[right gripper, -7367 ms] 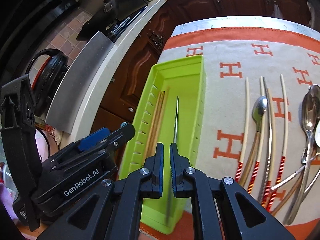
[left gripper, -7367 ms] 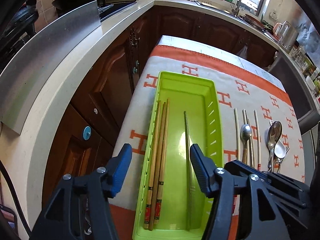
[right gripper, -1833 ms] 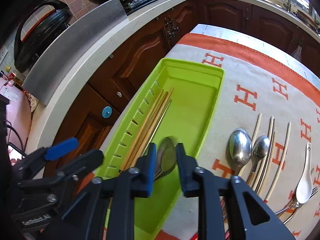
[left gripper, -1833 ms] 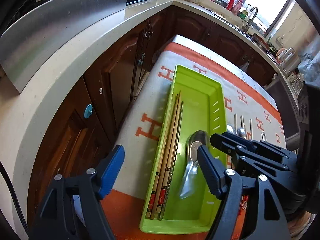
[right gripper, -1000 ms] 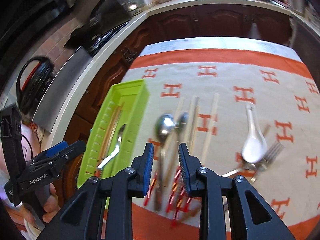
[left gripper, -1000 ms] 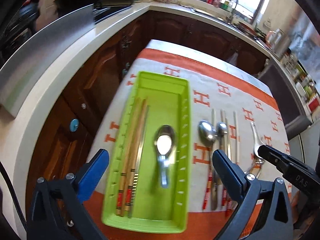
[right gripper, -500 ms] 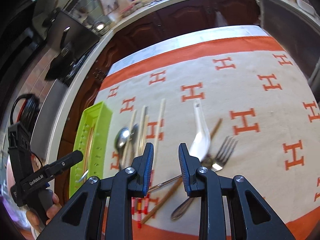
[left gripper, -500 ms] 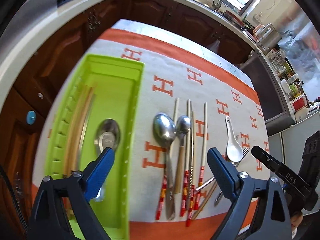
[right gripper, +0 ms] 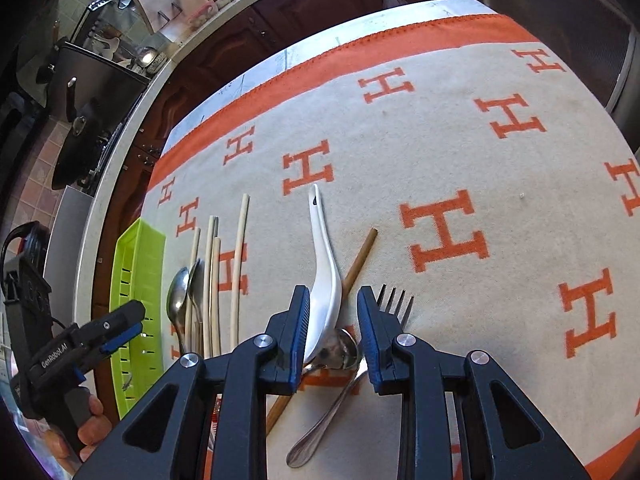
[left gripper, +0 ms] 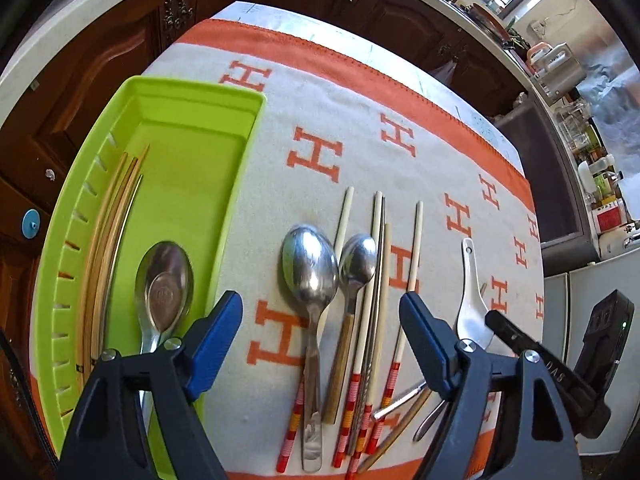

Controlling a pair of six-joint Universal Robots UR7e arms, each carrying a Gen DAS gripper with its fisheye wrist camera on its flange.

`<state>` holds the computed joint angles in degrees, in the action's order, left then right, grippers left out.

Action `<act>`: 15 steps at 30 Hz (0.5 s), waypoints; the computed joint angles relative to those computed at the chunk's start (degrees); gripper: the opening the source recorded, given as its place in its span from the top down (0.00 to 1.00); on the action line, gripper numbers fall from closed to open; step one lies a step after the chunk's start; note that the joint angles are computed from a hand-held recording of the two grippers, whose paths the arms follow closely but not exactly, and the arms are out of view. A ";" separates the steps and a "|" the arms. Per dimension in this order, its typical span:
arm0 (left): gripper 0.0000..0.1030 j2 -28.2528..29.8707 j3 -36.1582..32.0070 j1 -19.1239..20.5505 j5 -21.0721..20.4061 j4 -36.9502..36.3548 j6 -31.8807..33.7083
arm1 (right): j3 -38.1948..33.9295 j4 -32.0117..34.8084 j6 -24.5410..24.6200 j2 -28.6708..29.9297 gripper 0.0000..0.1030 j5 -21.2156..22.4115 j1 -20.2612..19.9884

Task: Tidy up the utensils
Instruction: 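Reach the right tool down and grasp the white ceramic soup spoon, then grasp a metal knife with the left tool while the right tool holds the white spoon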

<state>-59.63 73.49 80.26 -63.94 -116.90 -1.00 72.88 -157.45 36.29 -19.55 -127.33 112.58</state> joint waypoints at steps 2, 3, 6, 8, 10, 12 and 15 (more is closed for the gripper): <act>0.24 0.63 -0.80 -0.09 -0.08 0.86 -0.73 | -0.54 -0.02 -0.52 0.56 0.78 0.16 -0.17; 0.25 0.97 -1.56 0.01 -0.53 2.16 -1.61 | -0.88 0.14 -0.71 0.79 0.79 0.24 -0.20; 0.28 1.70 -2.46 0.06 -1.67 4.20 -3.21 | -1.88 0.60 -0.97 1.55 0.82 0.25 -0.27; 0.30 2.06 -2.51 -0.08 -1.09 4.83 -4.46 | -1.96 0.68 -1.09 1.66 0.85 0.41 -0.36; 0.32 2.54 -2.83 -0.01 -0.58 5.33 -6.08 | -2.09 0.87 -1.20 1.83 0.88 0.25 -0.41; 0.34 2.90 -3.13 0.25 -0.46 5.55 -7.41 | -2.15 0.93 -1.36 1.98 0.91 -0.05 -0.41; 0.38 2.97 -2.72 0.18 0.70 4.45 -7.70 | -1.98 0.59 -1.62 2.05 0.93 -0.18 -0.47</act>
